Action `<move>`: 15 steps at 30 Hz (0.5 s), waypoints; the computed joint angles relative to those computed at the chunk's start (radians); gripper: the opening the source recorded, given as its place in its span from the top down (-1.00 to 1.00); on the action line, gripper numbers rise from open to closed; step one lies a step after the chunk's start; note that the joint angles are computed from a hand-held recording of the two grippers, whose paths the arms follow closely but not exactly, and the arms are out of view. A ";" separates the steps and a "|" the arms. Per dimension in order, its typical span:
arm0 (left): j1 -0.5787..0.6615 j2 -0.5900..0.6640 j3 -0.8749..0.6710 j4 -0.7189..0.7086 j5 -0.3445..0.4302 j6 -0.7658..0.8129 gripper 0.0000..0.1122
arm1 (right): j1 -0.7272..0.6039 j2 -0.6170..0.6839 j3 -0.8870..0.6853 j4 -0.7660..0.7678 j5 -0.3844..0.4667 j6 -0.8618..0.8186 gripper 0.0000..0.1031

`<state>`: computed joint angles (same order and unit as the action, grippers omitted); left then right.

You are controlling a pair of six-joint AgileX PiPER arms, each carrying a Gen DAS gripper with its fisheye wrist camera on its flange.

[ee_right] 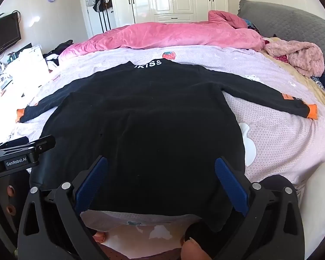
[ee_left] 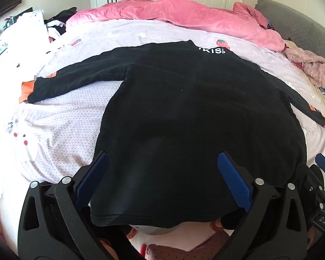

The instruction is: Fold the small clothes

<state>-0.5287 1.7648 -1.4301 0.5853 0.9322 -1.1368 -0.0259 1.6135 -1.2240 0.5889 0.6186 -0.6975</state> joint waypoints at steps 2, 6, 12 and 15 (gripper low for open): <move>0.000 0.003 -0.004 -0.006 0.003 0.005 -0.68 | 0.000 0.003 -0.009 -0.018 0.010 0.020 -0.92; -0.015 0.023 -0.040 0.005 0.032 0.000 -0.68 | -0.007 0.002 -0.016 -0.012 0.009 0.011 -0.92; -0.020 0.025 -0.049 0.004 0.033 0.006 -0.68 | 0.015 -0.015 0.007 -0.034 -0.024 0.028 -0.92; -0.014 -0.004 -0.004 0.010 0.003 0.004 -0.68 | 0.017 -0.029 0.014 -0.045 -0.024 0.032 -0.92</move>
